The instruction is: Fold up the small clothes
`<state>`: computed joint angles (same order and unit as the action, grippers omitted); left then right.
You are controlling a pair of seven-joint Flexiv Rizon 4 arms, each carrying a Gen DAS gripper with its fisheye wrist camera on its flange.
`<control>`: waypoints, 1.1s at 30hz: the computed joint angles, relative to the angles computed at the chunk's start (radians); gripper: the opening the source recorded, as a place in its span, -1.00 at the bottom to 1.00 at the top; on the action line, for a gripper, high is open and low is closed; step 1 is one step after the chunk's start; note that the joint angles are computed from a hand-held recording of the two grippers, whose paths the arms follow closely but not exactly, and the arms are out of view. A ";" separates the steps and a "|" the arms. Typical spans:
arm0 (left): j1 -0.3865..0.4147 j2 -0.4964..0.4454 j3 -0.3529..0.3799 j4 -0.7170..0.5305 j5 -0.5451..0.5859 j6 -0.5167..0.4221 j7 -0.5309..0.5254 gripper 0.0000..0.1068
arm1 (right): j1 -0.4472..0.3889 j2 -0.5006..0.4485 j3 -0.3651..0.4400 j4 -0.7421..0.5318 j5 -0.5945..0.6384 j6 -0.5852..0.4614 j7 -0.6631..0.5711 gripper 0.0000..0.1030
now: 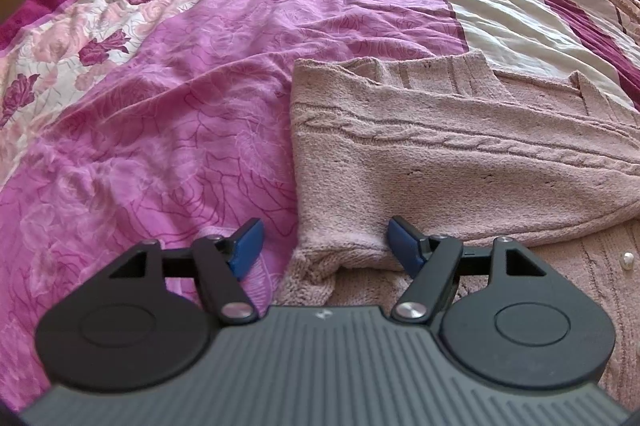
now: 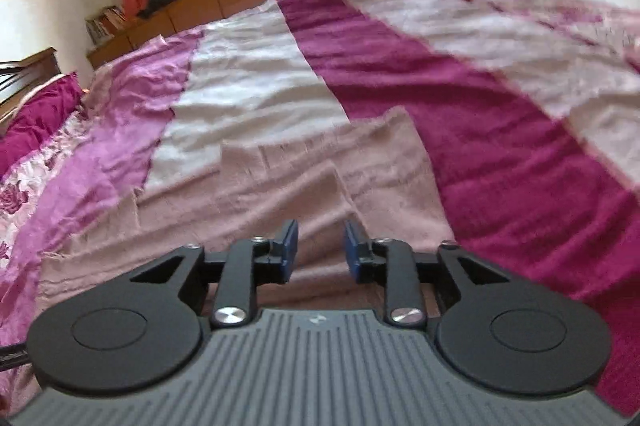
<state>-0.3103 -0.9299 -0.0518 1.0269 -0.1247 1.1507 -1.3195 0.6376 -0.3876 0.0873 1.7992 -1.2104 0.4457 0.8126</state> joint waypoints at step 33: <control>0.045 0.127 -0.039 0.171 -0.019 0.054 0.112 0.33 | -0.018 0.084 0.045 0.105 -0.108 0.117 0.068 0.45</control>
<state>-0.2658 -0.8025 -0.0905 1.1976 -0.1439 1.2042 -1.2080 0.6196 -0.3039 0.1325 1.9046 -1.3182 0.5624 0.8809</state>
